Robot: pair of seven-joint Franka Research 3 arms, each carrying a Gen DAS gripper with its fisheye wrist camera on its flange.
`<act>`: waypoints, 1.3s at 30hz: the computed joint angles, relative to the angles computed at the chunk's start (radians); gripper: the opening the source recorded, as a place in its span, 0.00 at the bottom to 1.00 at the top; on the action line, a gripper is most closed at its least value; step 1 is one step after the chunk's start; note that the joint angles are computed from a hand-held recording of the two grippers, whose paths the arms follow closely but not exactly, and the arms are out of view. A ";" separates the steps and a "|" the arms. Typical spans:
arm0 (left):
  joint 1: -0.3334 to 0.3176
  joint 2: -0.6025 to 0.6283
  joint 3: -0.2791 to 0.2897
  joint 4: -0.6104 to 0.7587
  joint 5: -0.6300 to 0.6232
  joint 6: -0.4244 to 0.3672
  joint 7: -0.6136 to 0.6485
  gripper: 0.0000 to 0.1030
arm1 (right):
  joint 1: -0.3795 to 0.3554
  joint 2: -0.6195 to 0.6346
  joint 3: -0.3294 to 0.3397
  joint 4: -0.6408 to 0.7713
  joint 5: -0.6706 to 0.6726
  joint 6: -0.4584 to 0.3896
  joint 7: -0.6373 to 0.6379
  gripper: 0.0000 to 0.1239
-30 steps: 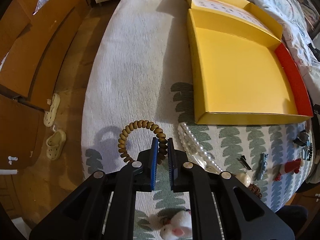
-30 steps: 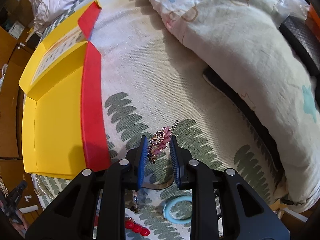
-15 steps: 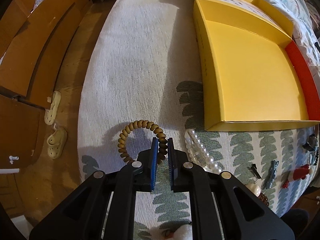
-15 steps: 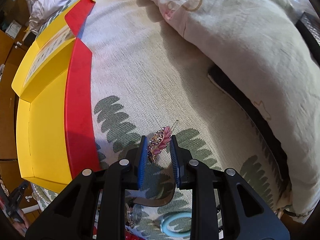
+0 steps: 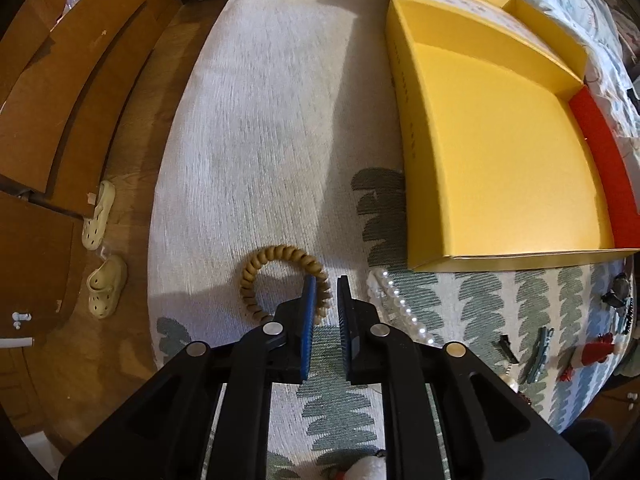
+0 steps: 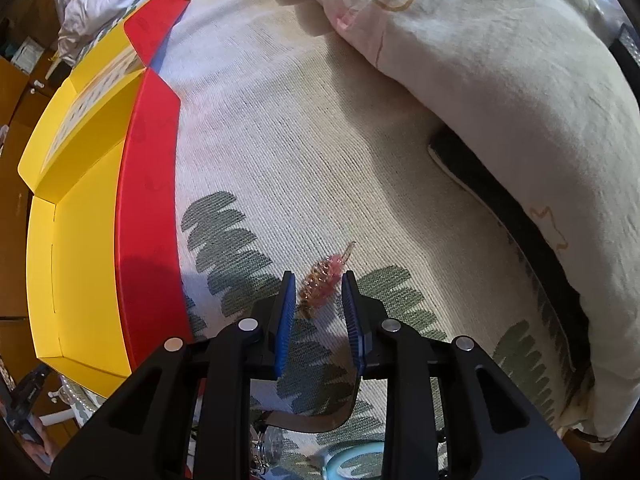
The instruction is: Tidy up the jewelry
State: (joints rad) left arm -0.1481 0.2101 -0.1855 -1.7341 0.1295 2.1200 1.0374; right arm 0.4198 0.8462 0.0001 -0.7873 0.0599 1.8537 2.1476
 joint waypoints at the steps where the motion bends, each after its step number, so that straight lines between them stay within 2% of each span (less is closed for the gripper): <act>1: 0.001 -0.002 0.000 0.001 -0.002 0.001 0.004 0.12 | 0.000 -0.010 0.000 -0.016 0.001 0.010 -0.001 0.22; 4: 0.000 -0.012 0.001 -0.002 0.006 0.012 0.000 0.14 | 0.002 -0.021 -0.001 -0.029 -0.003 0.016 -0.001 0.23; 7: -0.013 -0.026 0.002 -0.010 0.049 0.014 -0.029 0.22 | 0.013 -0.078 -0.009 -0.110 -0.022 0.050 0.000 0.23; 8: -0.017 -0.029 0.001 -0.011 0.061 0.016 -0.034 0.32 | 0.016 -0.092 -0.010 -0.129 -0.028 0.061 0.002 0.23; 9: -0.023 -0.034 0.000 -0.013 0.082 0.016 -0.046 0.45 | 0.019 -0.111 -0.011 -0.155 -0.033 0.077 0.004 0.23; 11: -0.044 -0.057 -0.002 -0.032 0.148 0.028 -0.088 0.58 | 0.032 -0.151 -0.015 -0.200 -0.054 0.105 0.015 0.23; 12: -0.052 -0.070 -0.003 -0.043 0.177 0.034 -0.107 0.61 | 0.039 -0.166 -0.018 -0.216 -0.066 0.117 0.021 0.23; 14: -0.065 -0.108 -0.007 -0.080 0.233 0.052 -0.153 0.68 | 0.053 -0.223 -0.019 -0.287 -0.087 0.165 0.043 0.27; 17: -0.083 -0.174 -0.020 -0.146 0.313 0.078 -0.246 0.79 | 0.080 -0.313 -0.013 -0.401 -0.125 0.227 0.070 0.39; 19: -0.093 -0.217 -0.033 -0.190 0.363 0.097 -0.305 0.83 | 0.106 -0.379 -0.004 -0.485 -0.163 0.270 0.086 0.51; 20: -0.101 -0.240 -0.045 -0.213 0.403 0.099 -0.345 0.87 | 0.121 -0.418 0.001 -0.536 -0.188 0.299 0.097 0.53; 25: -0.140 -0.320 -0.111 -0.286 0.584 0.029 -0.534 0.89 | 0.169 -0.567 0.039 -0.752 -0.291 0.421 0.176 0.64; 29: -0.160 -0.382 -0.142 -0.351 0.651 0.038 -0.633 0.94 | 0.172 -0.689 0.080 -0.947 -0.347 0.521 0.259 0.66; 34: -0.169 -0.431 -0.159 -0.410 0.662 0.068 -0.699 0.94 | 0.151 -0.768 0.125 -1.095 -0.388 0.586 0.345 0.66; 39: -0.177 -0.451 -0.169 -0.444 0.642 0.094 -0.725 0.94 | 0.137 -0.799 0.157 -1.152 -0.425 0.602 0.410 0.66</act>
State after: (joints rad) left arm -0.3247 -0.2405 -0.3545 -2.1781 0.7713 2.2144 0.3120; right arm 0.5568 0.0472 0.1576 -1.9393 -0.3649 2.4559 2.5579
